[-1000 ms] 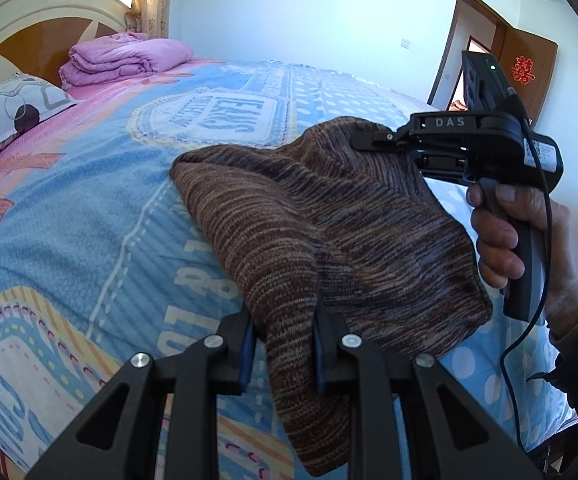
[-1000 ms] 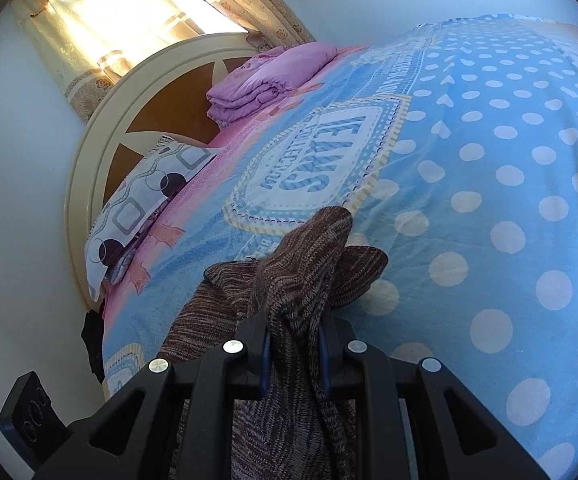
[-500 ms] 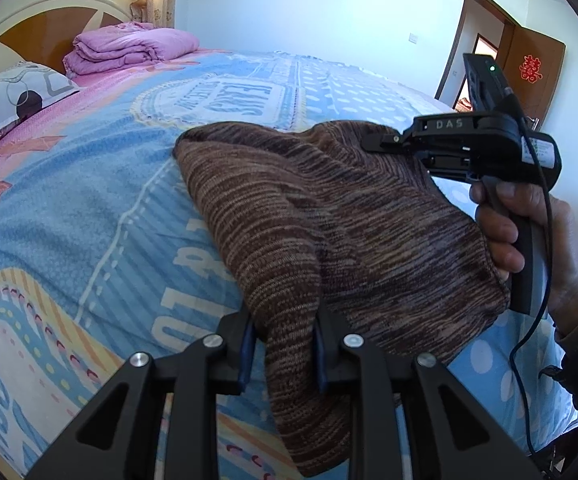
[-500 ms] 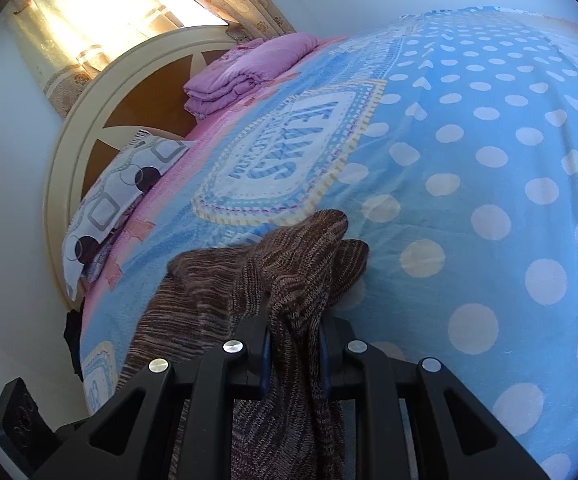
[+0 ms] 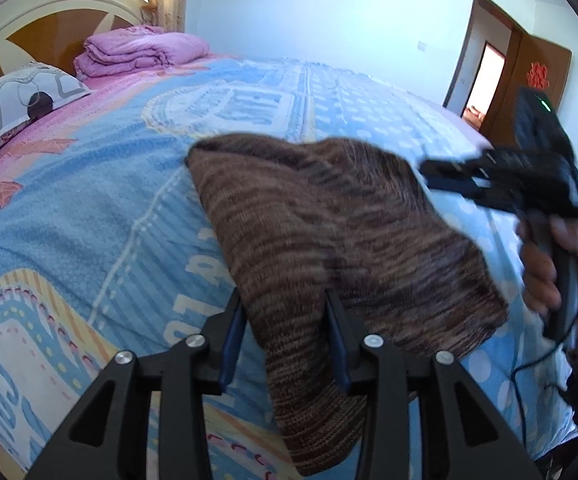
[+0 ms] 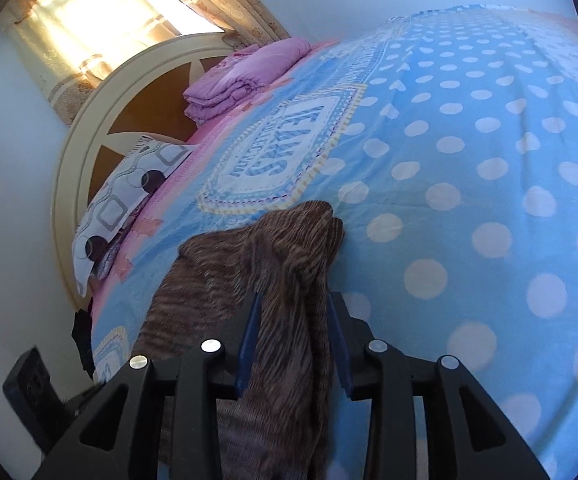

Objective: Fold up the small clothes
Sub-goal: 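Open both grippers and release the folded sweater onto the bed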

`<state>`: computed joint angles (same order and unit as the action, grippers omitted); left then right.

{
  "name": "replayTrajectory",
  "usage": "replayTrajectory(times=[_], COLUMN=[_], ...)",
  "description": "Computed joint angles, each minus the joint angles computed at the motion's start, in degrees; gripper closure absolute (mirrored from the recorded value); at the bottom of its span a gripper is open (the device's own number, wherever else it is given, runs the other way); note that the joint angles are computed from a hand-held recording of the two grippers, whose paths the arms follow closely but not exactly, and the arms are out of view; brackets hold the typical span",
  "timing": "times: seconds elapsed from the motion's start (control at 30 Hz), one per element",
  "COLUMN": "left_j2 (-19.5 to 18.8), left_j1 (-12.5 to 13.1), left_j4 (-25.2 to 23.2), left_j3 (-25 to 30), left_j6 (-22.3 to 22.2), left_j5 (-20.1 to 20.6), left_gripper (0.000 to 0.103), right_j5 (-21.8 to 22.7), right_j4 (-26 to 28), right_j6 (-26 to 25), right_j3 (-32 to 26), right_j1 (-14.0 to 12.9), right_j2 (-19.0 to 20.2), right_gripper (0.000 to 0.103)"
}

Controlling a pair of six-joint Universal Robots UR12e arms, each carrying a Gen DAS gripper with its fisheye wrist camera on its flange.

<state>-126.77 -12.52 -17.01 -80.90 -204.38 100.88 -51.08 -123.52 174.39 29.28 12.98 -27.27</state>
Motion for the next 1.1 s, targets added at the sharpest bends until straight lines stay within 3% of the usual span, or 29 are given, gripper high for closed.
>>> replayTrajectory(times=[0.13,0.33,0.43,0.5,0.6,0.73,0.93,1.1], left_j2=[0.2,-2.9,-4.0,-4.1,-3.8,-4.1,-4.6,-4.3], left_j1=[-0.5,-0.9,-0.3,-0.2,-0.1,0.1,-0.5,-0.2], left_j4=[4.1,2.4,-2.2,-2.7,-1.6,-2.1,-1.7,-1.2], left_j3=[-0.5,3.8,5.6,5.4,4.4,4.2,4.6,4.0], left_j6=[-0.4,3.6,2.3,1.1,0.9,-2.2,-2.4,-4.1], left_j5=[5.7,16.0,16.3,16.6,16.4,17.7,19.9,18.3], left_gripper=[0.033,0.03,0.026,0.019,0.014,0.0,0.0,0.0], right_j5=[-1.1,-4.8,-13.1,-17.9,-16.0,-13.4,-14.3,-15.5], right_j4=[-2.7,-11.0,-13.4,-14.0,-12.4,-14.7,-21.8,-26.2], right_j6=[-4.4,-10.7,-13.8,-13.5,-10.0,-5.4,-4.4,-4.4], right_j3=[11.4,24.8,27.9,28.7,28.5,30.2,34.7,36.5], right_j1=[-0.4,0.2,1.5,1.8,0.9,0.0,0.1,0.4], right_j2=[-6.5,-13.4,-15.2,-15.3,-14.8,-15.0,-16.4,-16.9], right_gripper=[0.068,0.068,0.073,0.078,0.078,0.078,0.078,0.078])
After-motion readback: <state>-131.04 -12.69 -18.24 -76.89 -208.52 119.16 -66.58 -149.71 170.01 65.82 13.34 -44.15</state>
